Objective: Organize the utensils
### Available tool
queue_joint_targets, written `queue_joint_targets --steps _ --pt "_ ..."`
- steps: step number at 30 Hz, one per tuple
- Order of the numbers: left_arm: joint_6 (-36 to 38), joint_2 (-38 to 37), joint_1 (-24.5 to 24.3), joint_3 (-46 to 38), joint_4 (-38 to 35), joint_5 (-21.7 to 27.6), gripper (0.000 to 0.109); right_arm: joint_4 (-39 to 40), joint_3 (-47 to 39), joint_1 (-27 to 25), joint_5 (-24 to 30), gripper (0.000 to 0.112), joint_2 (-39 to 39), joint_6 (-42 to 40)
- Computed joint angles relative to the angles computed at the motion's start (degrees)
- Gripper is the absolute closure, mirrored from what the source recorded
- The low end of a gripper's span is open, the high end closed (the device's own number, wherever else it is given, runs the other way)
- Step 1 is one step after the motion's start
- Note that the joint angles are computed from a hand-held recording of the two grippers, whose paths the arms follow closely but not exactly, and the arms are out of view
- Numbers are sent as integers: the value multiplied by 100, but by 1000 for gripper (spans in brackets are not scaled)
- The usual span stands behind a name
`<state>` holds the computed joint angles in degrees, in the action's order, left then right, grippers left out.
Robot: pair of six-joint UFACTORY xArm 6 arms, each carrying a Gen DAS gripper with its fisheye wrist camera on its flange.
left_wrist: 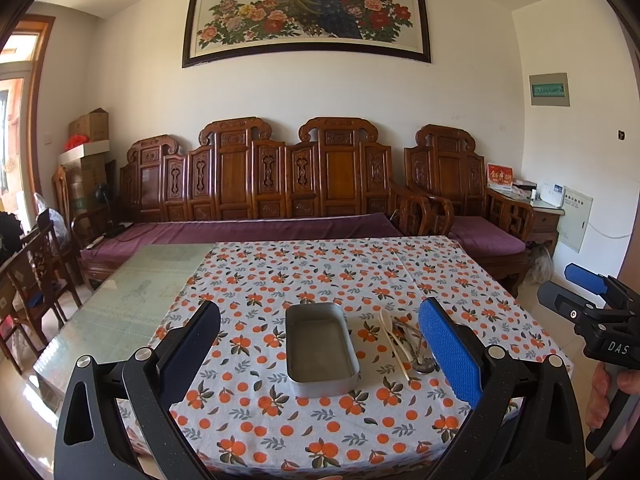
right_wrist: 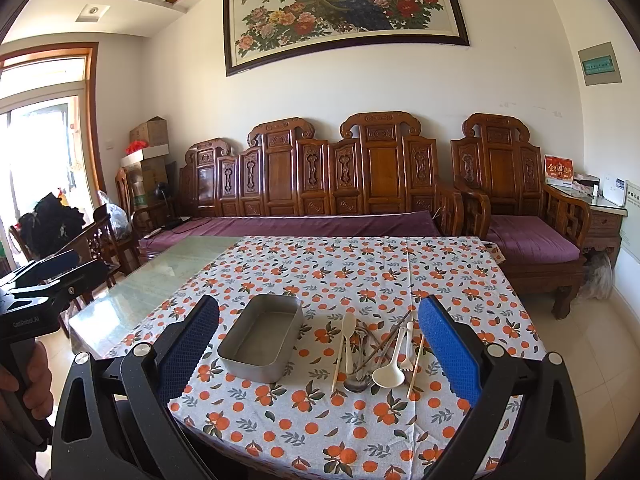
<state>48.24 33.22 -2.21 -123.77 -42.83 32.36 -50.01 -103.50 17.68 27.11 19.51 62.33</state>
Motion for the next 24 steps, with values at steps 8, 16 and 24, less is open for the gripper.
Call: queue_joint_targets --steps 8,16,24 --pt "-26 40 -34 35 51 41 13 92 -12 25 62 12 10 -58" --pt "-366 568 -55 -558 483 480 13 299 95 -108 36 12 95 -110" --pt "-777 1618 -103 -2014 1023 1271 13 677 63 -331 -78 12 411 -412"
